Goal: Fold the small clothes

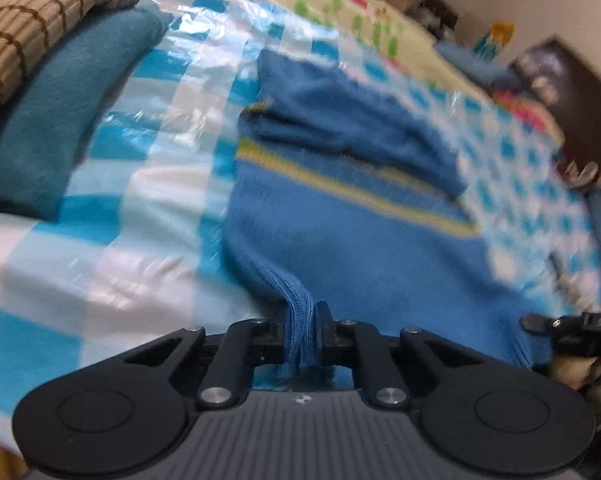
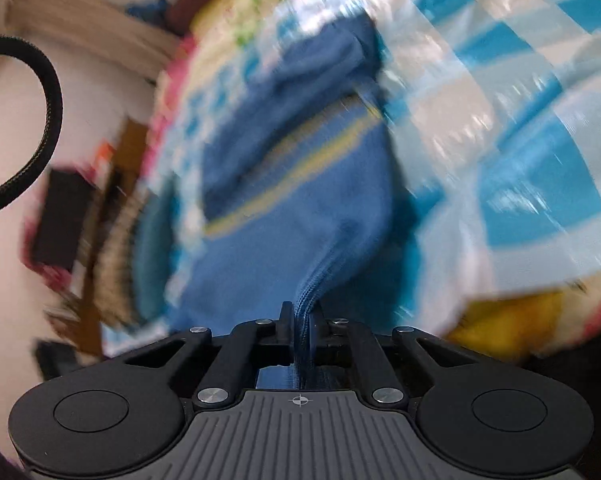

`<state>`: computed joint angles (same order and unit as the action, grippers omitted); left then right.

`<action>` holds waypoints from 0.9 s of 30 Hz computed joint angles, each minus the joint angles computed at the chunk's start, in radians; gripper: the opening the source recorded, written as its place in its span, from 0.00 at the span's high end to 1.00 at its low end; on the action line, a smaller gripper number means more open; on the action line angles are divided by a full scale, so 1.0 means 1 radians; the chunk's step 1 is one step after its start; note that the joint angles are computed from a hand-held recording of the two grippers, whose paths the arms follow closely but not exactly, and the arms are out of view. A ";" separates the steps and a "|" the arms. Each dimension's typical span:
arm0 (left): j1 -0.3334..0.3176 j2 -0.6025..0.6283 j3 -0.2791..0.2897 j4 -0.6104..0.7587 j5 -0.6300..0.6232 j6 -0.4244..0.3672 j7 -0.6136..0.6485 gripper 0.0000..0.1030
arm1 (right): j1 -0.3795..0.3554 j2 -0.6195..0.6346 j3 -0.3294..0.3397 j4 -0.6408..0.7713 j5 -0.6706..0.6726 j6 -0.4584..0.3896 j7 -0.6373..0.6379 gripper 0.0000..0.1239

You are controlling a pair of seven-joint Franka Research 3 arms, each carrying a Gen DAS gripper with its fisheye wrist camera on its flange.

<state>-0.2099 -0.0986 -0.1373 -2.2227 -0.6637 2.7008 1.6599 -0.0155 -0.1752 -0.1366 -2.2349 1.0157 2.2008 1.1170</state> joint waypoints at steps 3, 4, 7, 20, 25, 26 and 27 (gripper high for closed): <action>-0.008 0.058 0.010 0.087 -0.184 0.025 0.132 0.85 | 0.010 0.036 -0.011 0.050 0.166 0.020 -0.054 0.95; -0.001 0.082 0.005 0.123 -0.226 0.030 0.168 0.85 | 0.012 0.059 -0.010 0.081 0.211 0.028 -0.074 0.95; 0.040 0.184 -0.026 0.266 -0.347 0.063 0.274 0.86 | 0.007 0.158 0.008 0.201 0.313 0.069 -0.101 0.95; 0.135 0.600 -0.112 0.717 -0.117 0.086 0.161 0.83 | -0.054 0.717 0.144 0.797 0.248 0.259 0.134 0.91; 0.155 0.552 -0.116 0.651 0.049 -0.047 0.104 0.68 | -0.085 0.684 0.191 0.740 0.158 0.278 0.077 0.89; 0.166 0.544 -0.126 0.642 0.069 -0.076 0.101 0.67 | -0.096 0.668 0.203 0.718 0.153 0.277 0.073 0.87; 0.181 0.539 -0.142 0.635 0.078 -0.098 0.108 0.66 | -0.104 0.659 0.212 0.706 0.144 0.278 0.068 0.86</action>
<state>-0.0287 0.4402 -0.2793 -1.5874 -0.5856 2.6030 1.7679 -0.1195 0.4841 0.0757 -1.5290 1.1601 2.4784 1.1850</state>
